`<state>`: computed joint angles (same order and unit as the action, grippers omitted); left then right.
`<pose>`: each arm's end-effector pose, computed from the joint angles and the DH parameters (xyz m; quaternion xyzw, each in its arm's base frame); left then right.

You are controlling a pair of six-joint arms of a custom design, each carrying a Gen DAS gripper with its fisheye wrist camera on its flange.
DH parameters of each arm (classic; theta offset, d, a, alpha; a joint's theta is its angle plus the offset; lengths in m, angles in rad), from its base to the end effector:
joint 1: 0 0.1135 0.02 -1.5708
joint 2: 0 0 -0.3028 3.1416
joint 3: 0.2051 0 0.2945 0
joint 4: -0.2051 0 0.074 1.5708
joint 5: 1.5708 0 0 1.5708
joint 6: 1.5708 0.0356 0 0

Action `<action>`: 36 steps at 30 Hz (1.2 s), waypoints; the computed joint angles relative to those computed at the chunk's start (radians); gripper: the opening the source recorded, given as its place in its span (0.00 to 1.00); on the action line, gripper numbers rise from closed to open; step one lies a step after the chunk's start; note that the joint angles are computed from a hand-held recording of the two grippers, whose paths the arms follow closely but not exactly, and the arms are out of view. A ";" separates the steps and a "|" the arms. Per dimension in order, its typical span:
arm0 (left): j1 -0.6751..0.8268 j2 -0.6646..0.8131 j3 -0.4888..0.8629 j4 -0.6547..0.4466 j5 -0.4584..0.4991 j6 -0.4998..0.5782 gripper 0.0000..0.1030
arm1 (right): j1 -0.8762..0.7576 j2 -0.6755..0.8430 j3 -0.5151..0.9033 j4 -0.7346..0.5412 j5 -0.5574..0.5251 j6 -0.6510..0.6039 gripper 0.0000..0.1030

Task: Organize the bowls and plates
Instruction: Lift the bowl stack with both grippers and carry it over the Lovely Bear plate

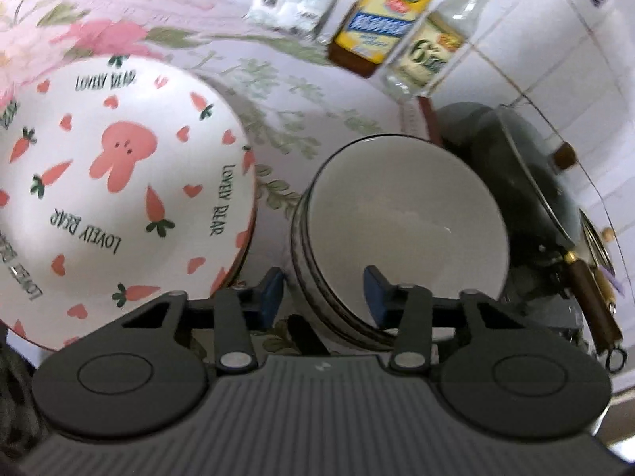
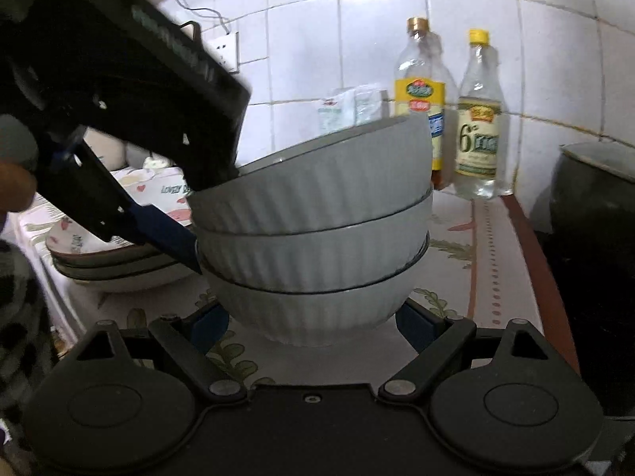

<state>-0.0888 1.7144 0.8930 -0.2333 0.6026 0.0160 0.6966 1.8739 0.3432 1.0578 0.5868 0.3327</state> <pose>0.3515 -0.0516 0.1531 0.1240 0.9181 -0.2956 0.2331 0.2229 0.1608 0.0696 0.0007 0.8304 0.0311 0.5562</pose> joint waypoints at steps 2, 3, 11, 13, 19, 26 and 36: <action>-0.009 0.020 0.017 -0.006 -0.013 -0.034 0.39 | -0.042 -0.007 -0.007 0.012 -0.075 -0.012 0.90; -0.016 0.018 0.015 0.001 -0.024 -0.042 0.39 | -0.055 -0.007 -0.007 0.014 -0.097 -0.016 0.90; -0.034 0.014 0.000 0.043 -0.051 -0.056 0.39 | -0.057 0.058 -0.004 0.119 -0.092 0.016 0.91; -0.034 0.014 0.001 0.040 -0.051 -0.051 0.39 | -0.042 0.060 0.000 0.113 -0.069 0.028 0.91; -0.033 0.018 0.003 0.038 -0.046 -0.039 0.39 | -0.021 0.001 0.020 -0.015 -0.034 0.070 0.90; -0.026 0.005 -0.005 0.029 -0.034 0.000 0.39 | 0.005 -0.033 0.024 -0.078 0.005 0.106 0.88; -0.009 -0.059 -0.038 0.017 -0.007 0.064 0.39 | 0.048 -0.082 0.019 -0.121 0.077 0.140 0.88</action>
